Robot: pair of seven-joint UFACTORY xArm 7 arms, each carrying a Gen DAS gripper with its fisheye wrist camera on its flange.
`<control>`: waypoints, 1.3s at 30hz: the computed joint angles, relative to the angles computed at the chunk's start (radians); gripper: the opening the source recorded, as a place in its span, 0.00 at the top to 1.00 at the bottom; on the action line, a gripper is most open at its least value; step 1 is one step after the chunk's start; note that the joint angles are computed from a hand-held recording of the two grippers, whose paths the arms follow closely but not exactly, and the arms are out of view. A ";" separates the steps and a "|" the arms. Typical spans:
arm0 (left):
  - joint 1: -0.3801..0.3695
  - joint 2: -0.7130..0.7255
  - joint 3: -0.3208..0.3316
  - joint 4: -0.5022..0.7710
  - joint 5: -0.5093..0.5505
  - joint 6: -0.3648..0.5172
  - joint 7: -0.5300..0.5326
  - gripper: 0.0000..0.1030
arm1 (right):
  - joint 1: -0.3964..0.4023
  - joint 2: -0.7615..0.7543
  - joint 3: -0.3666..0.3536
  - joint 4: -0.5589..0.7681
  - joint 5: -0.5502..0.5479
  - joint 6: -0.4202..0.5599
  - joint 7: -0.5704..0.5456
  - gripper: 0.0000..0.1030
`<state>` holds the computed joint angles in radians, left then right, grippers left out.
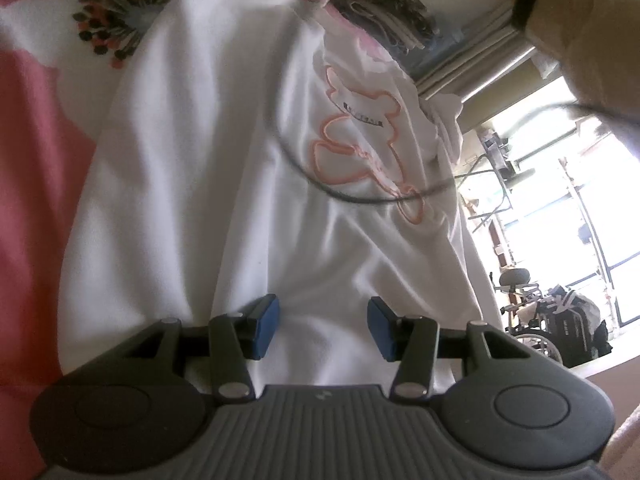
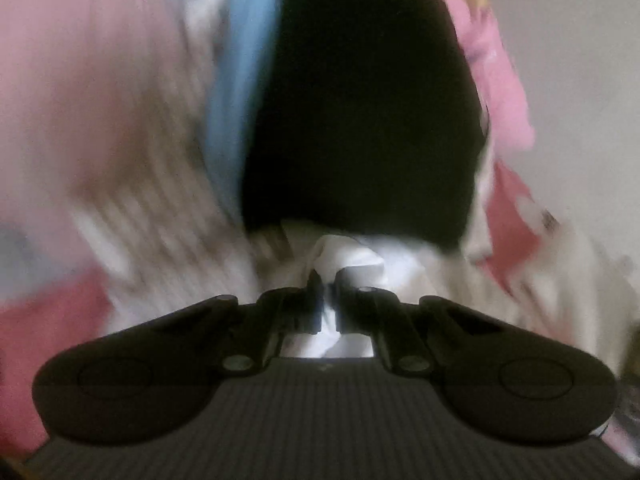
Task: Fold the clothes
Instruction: 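Move the open right tool back over the sweatshirt beside the left tool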
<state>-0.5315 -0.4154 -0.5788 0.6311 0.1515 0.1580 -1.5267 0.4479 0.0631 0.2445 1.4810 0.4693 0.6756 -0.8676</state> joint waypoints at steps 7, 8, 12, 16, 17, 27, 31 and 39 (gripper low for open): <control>0.016 -0.006 -0.020 0.003 0.009 0.007 -0.011 0.51 | 0.039 0.147 0.034 0.086 -0.028 -0.075 0.106 0.93; 0.011 -0.012 -0.018 0.002 0.009 0.015 -0.010 0.51 | 0.040 0.155 0.037 0.091 -0.034 -0.079 0.125 0.93; 0.016 -0.011 -0.025 0.013 0.020 0.035 -0.022 0.51 | 0.021 0.155 0.028 0.164 -0.073 0.047 0.193 0.75; 0.014 -0.016 -0.032 0.032 0.037 0.078 -0.025 0.51 | -0.029 0.088 0.014 0.171 -0.011 0.110 0.184 0.32; 0.013 -0.018 -0.034 0.036 0.043 0.090 -0.027 0.50 | -0.044 0.061 0.009 0.158 0.024 0.104 0.165 0.26; 0.017 0.008 -0.056 0.117 0.124 0.210 -0.048 0.44 | -0.181 -0.317 -0.209 -0.024 0.363 0.272 0.147 0.18; -0.013 0.011 -0.036 0.145 0.142 0.259 -0.010 0.43 | -0.243 -0.551 -0.345 -0.143 0.304 0.431 0.256 0.18; -0.052 0.035 -0.004 0.218 0.140 0.339 0.072 0.42 | -0.422 -0.967 -0.501 -0.504 0.000 0.791 0.525 0.30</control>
